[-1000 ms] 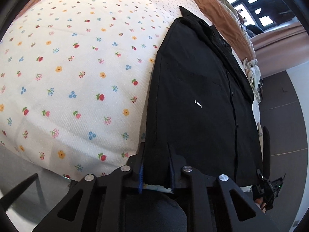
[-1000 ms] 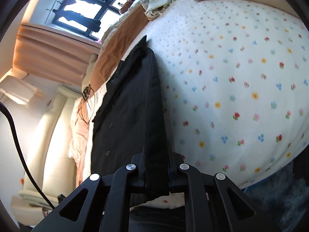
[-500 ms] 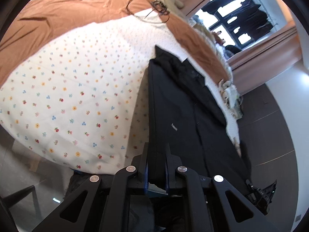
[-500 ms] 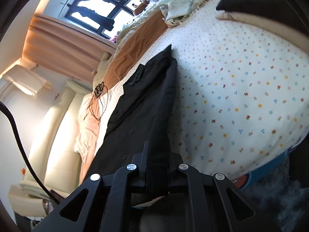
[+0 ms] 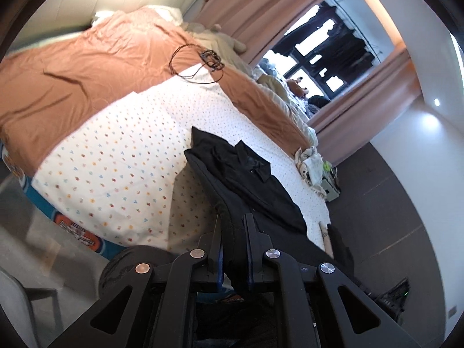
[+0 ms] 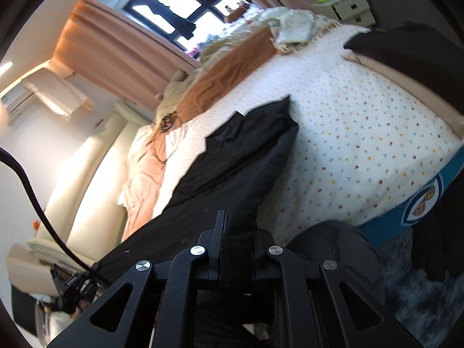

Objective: Fold large clothes
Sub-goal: 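Lift the hem with both grippers and fold it toward the collar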

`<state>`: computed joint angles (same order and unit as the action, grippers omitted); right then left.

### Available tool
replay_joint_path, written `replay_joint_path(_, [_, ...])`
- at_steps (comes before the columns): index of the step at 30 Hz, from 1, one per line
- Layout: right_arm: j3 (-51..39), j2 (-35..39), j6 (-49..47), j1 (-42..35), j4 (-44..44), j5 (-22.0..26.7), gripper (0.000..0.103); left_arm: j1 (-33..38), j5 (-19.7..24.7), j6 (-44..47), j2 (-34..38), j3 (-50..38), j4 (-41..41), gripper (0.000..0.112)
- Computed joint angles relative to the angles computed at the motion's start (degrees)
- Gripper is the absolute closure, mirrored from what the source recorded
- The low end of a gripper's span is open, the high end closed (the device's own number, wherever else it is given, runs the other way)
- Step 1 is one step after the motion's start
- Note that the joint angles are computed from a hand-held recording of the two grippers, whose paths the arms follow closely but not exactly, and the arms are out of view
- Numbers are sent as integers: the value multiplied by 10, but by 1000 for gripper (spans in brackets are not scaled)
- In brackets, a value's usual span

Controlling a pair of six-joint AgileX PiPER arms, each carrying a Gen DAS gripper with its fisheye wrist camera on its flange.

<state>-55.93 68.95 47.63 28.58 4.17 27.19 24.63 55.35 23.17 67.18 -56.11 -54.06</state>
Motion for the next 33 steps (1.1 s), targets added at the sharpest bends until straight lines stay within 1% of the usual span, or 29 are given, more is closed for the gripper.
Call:
replay_joint_path(2, [-5,-23,64,35,-65,19,90,17,24,-7,-28,2,10,101])
replay_joint_path(4, [-5,-38,95,55,-91,22,90,40,43,-5,-53,11,5,101])
replay_joint_path(6, [-5,-46,97,60,-94,21,90,66,62,3,-60,14,-10,101])
replay_joint_path(9, [-21,-32,47,41,-57,21,90,65,59,-3,-44,-2,-18,101])
replay_joint_path(13, [-62,9,-59,-8,19,23,90,21,8,-24,-14,-31,-11,101])
replay_joint_path(17, [-108,59,-175,-69,128,19,90,-25,-30,-61,36,-90,6,101])
replay_joint_path(19, [-128,77,-200,-84,146,17,90,-50,-51,-82,66,-131,25,101])
replay_joint_path(25, [-198,148,-253,-125,203,4,90,-97,-87,-125,156,-242,60,101])
replay_joint_path(29, [-265,206,-268,-141,202,11,90,-126,-97,-166,224,-331,99,101])
replay_joint_path(33, [-334,266,-292,-159,213,33,90,-145,-91,-198,294,-417,130,101])
